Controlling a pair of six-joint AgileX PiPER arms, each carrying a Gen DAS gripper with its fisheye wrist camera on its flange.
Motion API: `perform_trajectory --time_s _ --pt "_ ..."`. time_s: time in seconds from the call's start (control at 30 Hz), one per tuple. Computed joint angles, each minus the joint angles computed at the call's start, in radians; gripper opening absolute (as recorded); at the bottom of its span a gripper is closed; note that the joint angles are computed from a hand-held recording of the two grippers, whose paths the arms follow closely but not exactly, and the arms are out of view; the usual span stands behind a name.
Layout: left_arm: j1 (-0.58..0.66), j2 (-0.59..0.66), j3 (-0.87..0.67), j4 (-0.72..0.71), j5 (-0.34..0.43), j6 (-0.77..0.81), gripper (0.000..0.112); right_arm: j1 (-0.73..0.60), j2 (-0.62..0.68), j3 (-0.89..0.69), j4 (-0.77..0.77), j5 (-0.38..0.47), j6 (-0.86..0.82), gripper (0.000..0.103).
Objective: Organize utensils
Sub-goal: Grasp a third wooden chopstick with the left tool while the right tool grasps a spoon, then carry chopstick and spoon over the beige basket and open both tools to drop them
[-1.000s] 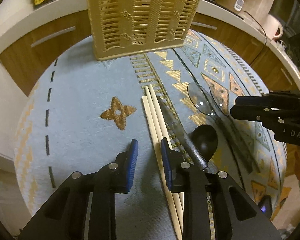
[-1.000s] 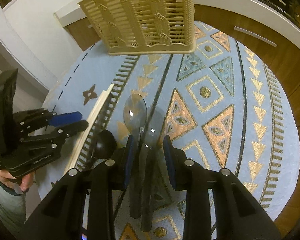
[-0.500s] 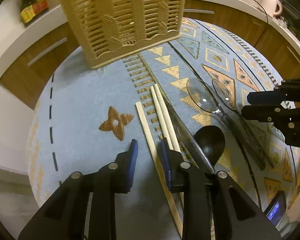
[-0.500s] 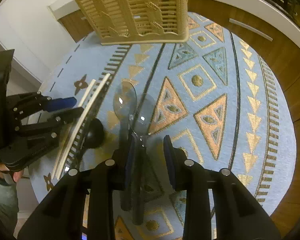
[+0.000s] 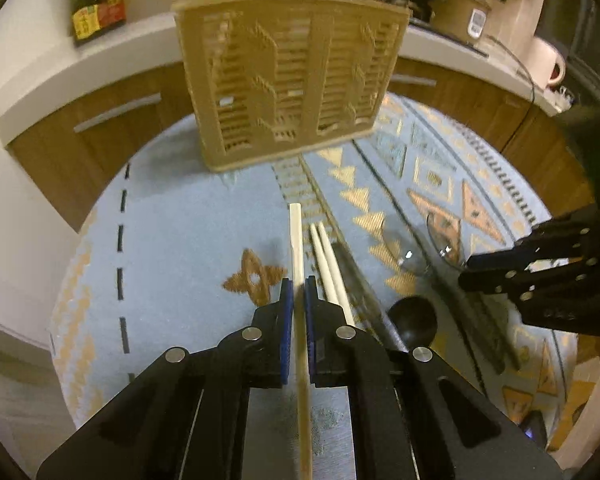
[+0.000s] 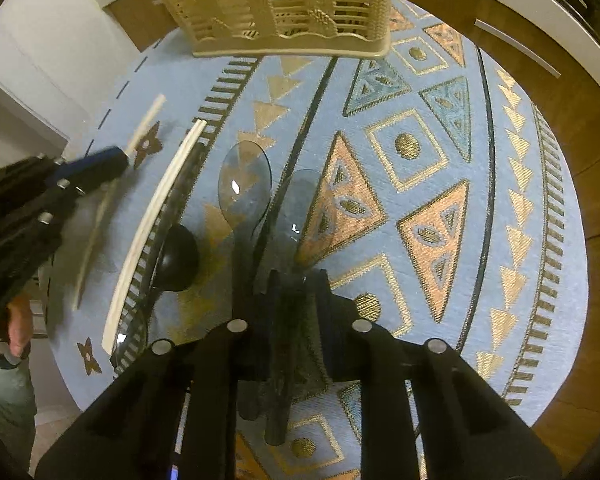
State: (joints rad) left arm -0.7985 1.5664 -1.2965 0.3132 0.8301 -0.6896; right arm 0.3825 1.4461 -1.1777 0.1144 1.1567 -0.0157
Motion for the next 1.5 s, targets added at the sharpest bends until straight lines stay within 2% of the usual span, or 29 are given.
perform_trajectory --time_s 0.27,0.4,0.57,0.8,0.93,1.03,1.13,1.23,1.37,1.4,1.5 --pt "-0.002 -0.051 0.022 0.033 -0.027 -0.036 0.004 0.084 0.064 -0.074 -0.096 0.056 0.054 0.011" --pt "-0.009 -0.087 0.033 0.079 -0.057 -0.080 0.004 0.086 0.063 -0.074 -0.081 0.044 0.054 0.010" --pt "-0.022 -0.149 0.008 0.180 -0.069 -0.157 0.004 0.053 0.003 -0.078 -0.018 0.013 0.010 0.010" --pt "-0.011 -0.177 -0.123 0.313 -0.097 -0.231 0.004 -0.008 -0.056 -0.255 0.075 -0.003 -0.078 0.010" --pt "0.007 -0.142 -0.230 0.423 -0.137 -0.283 0.004 -0.022 -0.035 -0.383 0.103 -0.050 -0.083 0.010" --pt "0.044 -0.094 -0.308 0.439 -0.182 -0.290 0.004 -0.065 0.002 -0.488 0.151 -0.061 -0.103 0.010" --pt "0.068 -0.036 -0.375 0.519 -0.221 -0.351 0.004 -0.069 0.053 -0.580 0.127 -0.130 -0.075 0.010" --pt "0.069 0.017 -0.401 0.708 -0.253 -0.502 0.004 -0.065 0.074 -0.608 0.081 -0.232 -0.039 0.010" --pt "0.067 0.107 -0.467 0.876 -0.220 -0.608 0.004 -0.049 0.094 -0.574 -0.002 -0.425 0.011 0.010" --pt "0.068 0.132 -0.480 0.912 -0.218 -0.635 0.004 -0.050 0.097 -0.570 -0.004 -0.450 0.018 0.010" --pt "0.094 0.169 -0.491 0.972 -0.248 -0.702 0.004 -0.034 0.096 -0.507 -0.091 -0.592 0.092 0.010"
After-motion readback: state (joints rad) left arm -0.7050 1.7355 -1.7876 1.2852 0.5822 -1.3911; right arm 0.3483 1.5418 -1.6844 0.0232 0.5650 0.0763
